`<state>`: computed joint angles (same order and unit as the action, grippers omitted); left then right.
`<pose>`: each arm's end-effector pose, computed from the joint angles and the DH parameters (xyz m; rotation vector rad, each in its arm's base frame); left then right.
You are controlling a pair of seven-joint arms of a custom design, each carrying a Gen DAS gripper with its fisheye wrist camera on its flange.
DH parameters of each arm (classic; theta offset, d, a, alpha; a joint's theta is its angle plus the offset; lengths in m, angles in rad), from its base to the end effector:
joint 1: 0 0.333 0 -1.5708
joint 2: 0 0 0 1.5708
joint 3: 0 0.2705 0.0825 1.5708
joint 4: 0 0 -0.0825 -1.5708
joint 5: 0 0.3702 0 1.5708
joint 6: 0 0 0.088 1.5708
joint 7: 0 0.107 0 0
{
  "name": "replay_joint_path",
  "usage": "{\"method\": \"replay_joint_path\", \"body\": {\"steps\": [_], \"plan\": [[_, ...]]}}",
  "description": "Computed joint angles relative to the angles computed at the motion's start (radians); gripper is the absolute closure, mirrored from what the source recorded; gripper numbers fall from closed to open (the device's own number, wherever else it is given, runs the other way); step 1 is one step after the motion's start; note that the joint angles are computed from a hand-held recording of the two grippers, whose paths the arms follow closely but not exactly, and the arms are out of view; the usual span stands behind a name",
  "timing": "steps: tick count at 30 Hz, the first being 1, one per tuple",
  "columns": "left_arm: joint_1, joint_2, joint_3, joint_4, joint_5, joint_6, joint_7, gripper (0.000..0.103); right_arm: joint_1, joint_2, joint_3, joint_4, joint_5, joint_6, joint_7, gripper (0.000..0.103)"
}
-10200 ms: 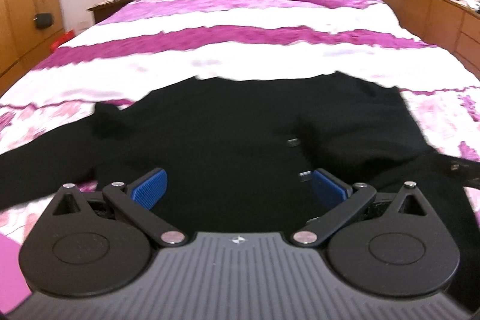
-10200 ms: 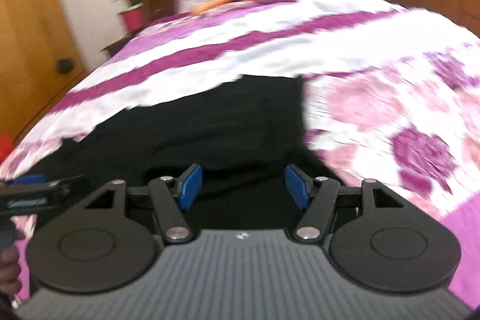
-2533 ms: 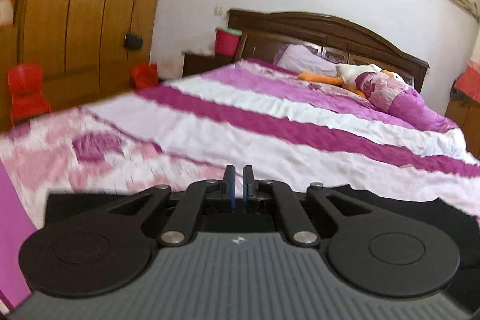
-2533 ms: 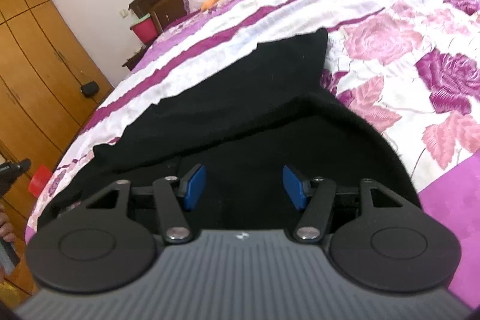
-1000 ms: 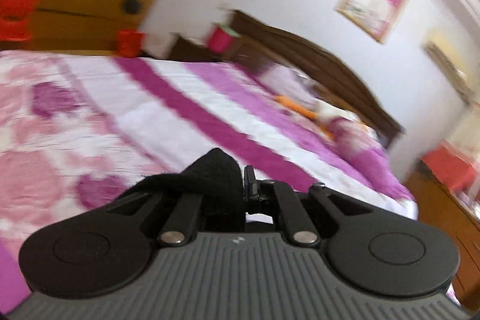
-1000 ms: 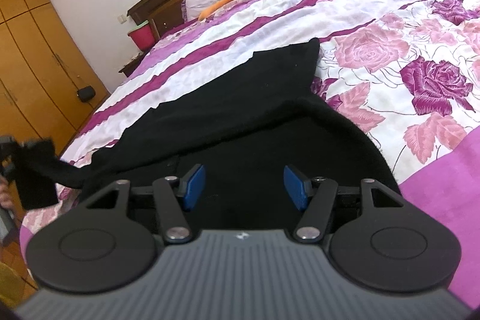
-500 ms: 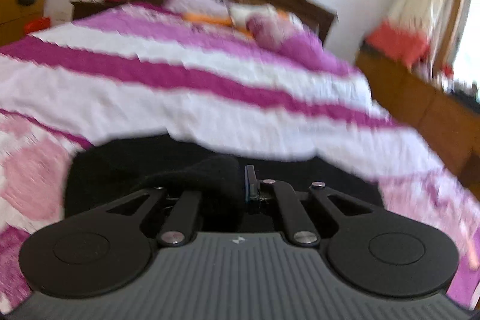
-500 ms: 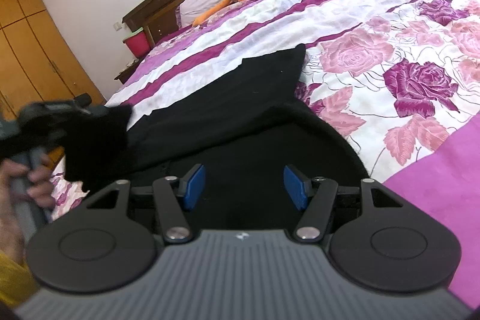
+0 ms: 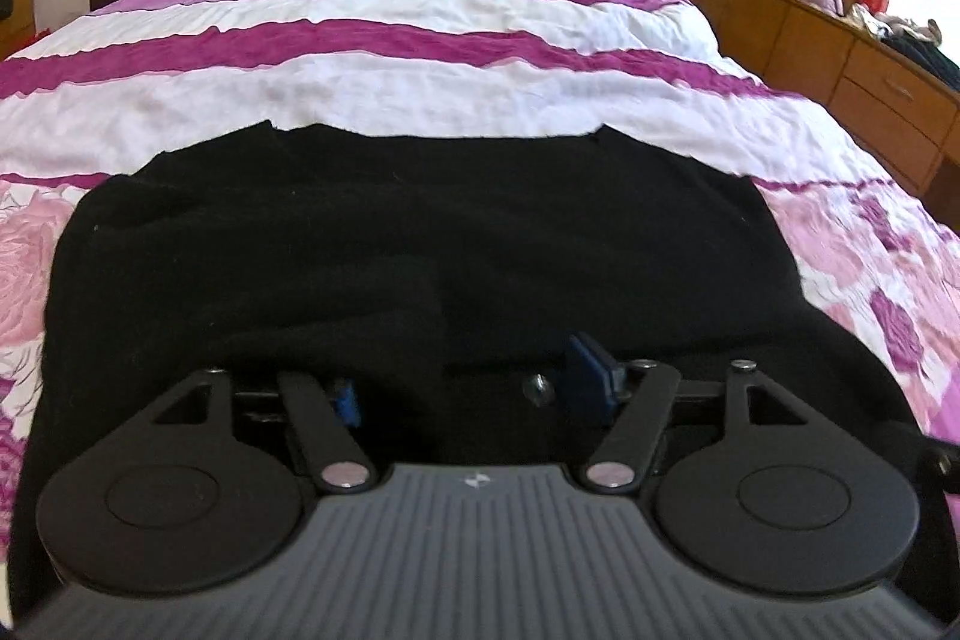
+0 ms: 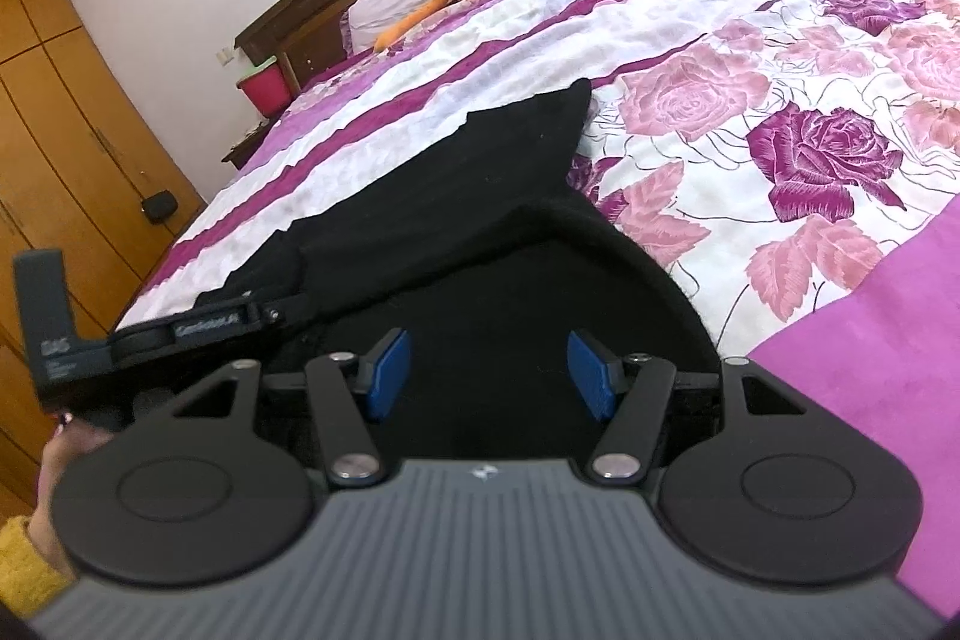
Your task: Fold small clothes
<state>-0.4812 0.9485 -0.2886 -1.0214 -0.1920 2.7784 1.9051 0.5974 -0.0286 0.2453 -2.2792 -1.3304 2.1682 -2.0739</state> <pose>0.6274 -0.4611 0.3578 -1.0948 2.4588 -1.2420 0.3690 0.3571 0.3462 -0.7065 2.0889 -0.8028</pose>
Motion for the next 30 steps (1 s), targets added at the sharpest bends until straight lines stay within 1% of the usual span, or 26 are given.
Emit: {"method": "replay_joint_path", "body": {"steps": [2,4,7,9,12,16,18,20,21,25,27,30], "plan": [[0.034,-0.081,-0.024,-0.12,-0.019,0.028,0.027,0.032,0.0,0.002,-0.001,0.005,-0.002,0.0,-0.008,0.041],[0.069,-0.16,-0.045,-0.246,-0.043,0.074,0.055,0.032,0.0,0.003,-0.001,0.008,-0.005,0.0,-0.021,0.041],[0.109,-0.262,-0.055,-0.399,-0.068,0.134,0.083,0.031,-0.001,0.01,-0.003,0.023,-0.008,0.003,-0.055,0.041],[0.125,-0.319,-0.048,-0.475,-0.082,0.164,0.08,0.031,-0.002,0.017,-0.006,0.037,-0.013,0.008,-0.078,0.041],[0.13,-0.374,-0.015,-0.549,-0.092,0.208,0.037,0.031,-0.006,0.035,-0.014,0.067,-0.028,0.029,-0.112,0.041],[0.112,-0.417,0.055,-0.603,-0.073,0.244,-0.061,0.032,-0.012,0.067,-0.032,0.117,-0.059,0.082,-0.16,0.041],[0.089,-0.43,0.103,-0.621,-0.039,0.258,-0.115,0.032,-0.014,0.088,-0.041,0.149,-0.076,0.107,-0.18,0.041],[0.047,-0.439,0.17,-0.634,0.009,0.265,-0.19,0.032,-0.015,0.115,-0.051,0.19,-0.084,0.13,-0.218,0.041],[0.036,-0.44,0.19,-0.637,0.029,0.267,-0.22,0.031,-0.015,0.13,-0.057,0.213,-0.087,0.144,-0.238,0.041],[0.047,-0.462,0.208,-0.677,0.075,0.276,-0.286,0.031,-0.009,0.196,-0.083,0.309,-0.097,0.195,-0.314,0.041],[0.042,-0.477,0.226,-0.698,0.102,0.275,-0.319,0.032,-0.002,0.232,-0.097,0.36,-0.094,0.219,-0.355,0.041],[0.061,-0.499,0.228,-0.728,0.129,0.272,-0.341,0.031,0.01,0.303,-0.124,0.454,-0.08,0.269,-0.425,0.041]]}}
